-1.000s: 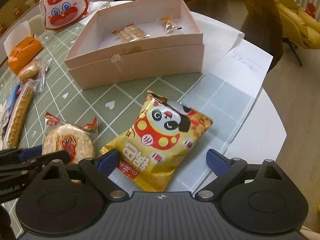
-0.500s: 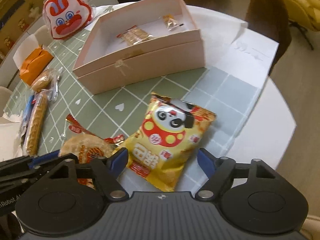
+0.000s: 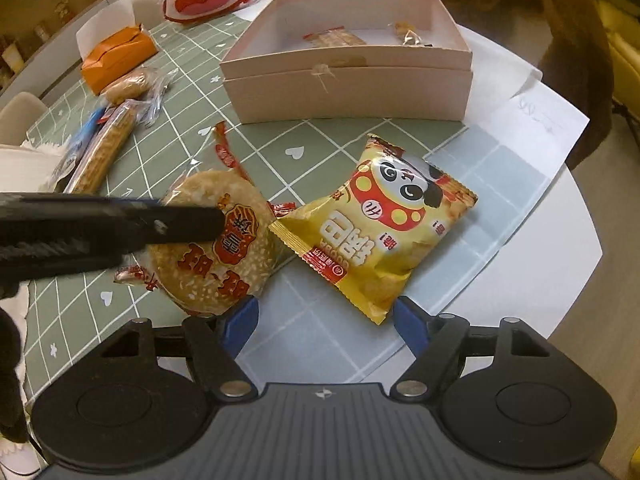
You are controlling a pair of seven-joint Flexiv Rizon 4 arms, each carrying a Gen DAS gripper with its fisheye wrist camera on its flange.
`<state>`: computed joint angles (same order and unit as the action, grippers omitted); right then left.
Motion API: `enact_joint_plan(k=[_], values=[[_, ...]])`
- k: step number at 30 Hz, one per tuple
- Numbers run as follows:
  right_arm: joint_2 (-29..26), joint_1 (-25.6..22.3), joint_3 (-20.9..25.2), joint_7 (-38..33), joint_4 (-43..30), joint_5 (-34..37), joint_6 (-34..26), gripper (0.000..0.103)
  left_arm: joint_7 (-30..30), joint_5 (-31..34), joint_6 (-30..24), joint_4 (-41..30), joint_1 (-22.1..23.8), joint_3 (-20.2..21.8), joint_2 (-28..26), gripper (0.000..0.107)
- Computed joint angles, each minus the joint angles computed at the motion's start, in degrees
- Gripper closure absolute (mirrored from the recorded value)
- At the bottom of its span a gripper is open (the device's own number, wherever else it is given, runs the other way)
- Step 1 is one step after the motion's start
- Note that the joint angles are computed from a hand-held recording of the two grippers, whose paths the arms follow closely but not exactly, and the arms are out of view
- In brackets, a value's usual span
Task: Organize snacks
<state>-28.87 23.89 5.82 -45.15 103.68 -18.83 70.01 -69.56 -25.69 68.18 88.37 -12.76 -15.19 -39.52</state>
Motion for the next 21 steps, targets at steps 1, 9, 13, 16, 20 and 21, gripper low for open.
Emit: enact_joint_plan(k=[1,9,13,16,20,21], values=[[0.0,0.1,-0.1,0.1,0.1,-0.1,0.3,0.027,0.0,0.0,-0.3,0.0,0.0,-0.1,-0.2,0.08],[1.1,-0.7,0.6,0.0,0.0,1.4,-1.2,0.027,-0.1,-2.0,1.4,2.1,1.1,-1.3,0.6,0.084],[1.3,-1.1,-0.1,2.6,-1.3,2.8,-0.4,0.021,-1.5,-4.6,1.9,4.3,2.4,-2.2,1.6,0.084],[0.1,0.7,-3.2,8.5,-3.5,0.7,-3.0,0.02,-1.9,-5.2,3.1,6.1,2.5,-2.1,2.7,0.084],[-3.2,-0.9,-2.0,11.6,-9.0,2.8,-8.3,0.02,-2.5,-5.1,4.5,8.1,2.5,-1.9,4.1,0.084],[-4.1,-1.2,-1.7,12.3,-10.4,3.6,-9.5,0.02,-2.6,-5.1,4.7,8.6,2.5,-1.9,4.4,0.084]])
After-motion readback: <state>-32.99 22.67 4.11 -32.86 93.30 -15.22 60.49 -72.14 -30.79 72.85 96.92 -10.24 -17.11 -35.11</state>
